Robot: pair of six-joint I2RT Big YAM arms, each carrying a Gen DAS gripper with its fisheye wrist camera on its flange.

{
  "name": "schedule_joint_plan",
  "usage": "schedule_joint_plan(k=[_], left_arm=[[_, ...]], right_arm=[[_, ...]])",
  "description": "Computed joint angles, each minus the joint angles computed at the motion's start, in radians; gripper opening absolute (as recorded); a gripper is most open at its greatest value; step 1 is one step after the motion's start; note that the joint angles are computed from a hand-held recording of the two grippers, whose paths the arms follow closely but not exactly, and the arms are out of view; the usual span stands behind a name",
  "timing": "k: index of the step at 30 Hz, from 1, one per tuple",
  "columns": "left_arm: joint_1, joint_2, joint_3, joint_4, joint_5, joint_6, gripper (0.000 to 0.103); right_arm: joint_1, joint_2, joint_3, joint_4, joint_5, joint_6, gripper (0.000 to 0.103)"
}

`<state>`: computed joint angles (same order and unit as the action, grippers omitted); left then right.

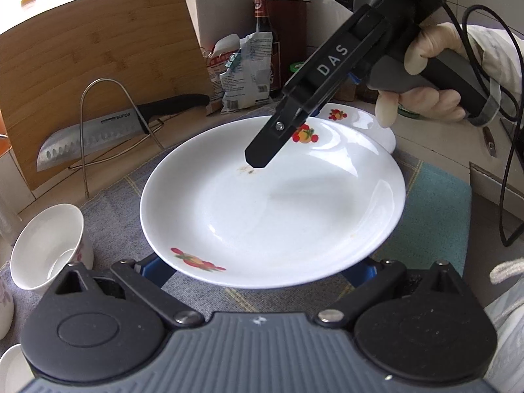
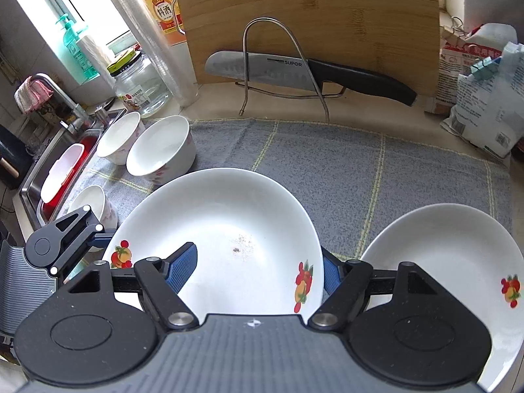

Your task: Organize plates and bowls

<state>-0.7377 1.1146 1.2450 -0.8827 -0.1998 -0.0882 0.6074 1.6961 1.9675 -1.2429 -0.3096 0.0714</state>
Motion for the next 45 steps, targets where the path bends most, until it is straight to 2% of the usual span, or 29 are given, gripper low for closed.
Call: schedule_joint_plan(k=[9,23,32,45], left_arm=[[-0.029,0.047,0.048,-0.001,0.025,0.033,0.102],[-0.093,0.199,0.174,0.028,0.051,0.041,0.102],[-0.108,0.27,0.226,0.05,0.076,0.054,0.102],[-0.105,0.33,0.265,0.06,0.091,0.06,0.102]], right_arm=[[-0.033,-0.111,-0.141,0.058,0.017,0.042,0.081],[-0.161,-0.214,-0.252,0.057,-0.001,0.012,0.081],[-0.217,-0.24,-0.287,0.057,0.009,-0.004,0.081],[-0.253,-0.231,-0.297,0.056,0.018,-0.017,0.081]])
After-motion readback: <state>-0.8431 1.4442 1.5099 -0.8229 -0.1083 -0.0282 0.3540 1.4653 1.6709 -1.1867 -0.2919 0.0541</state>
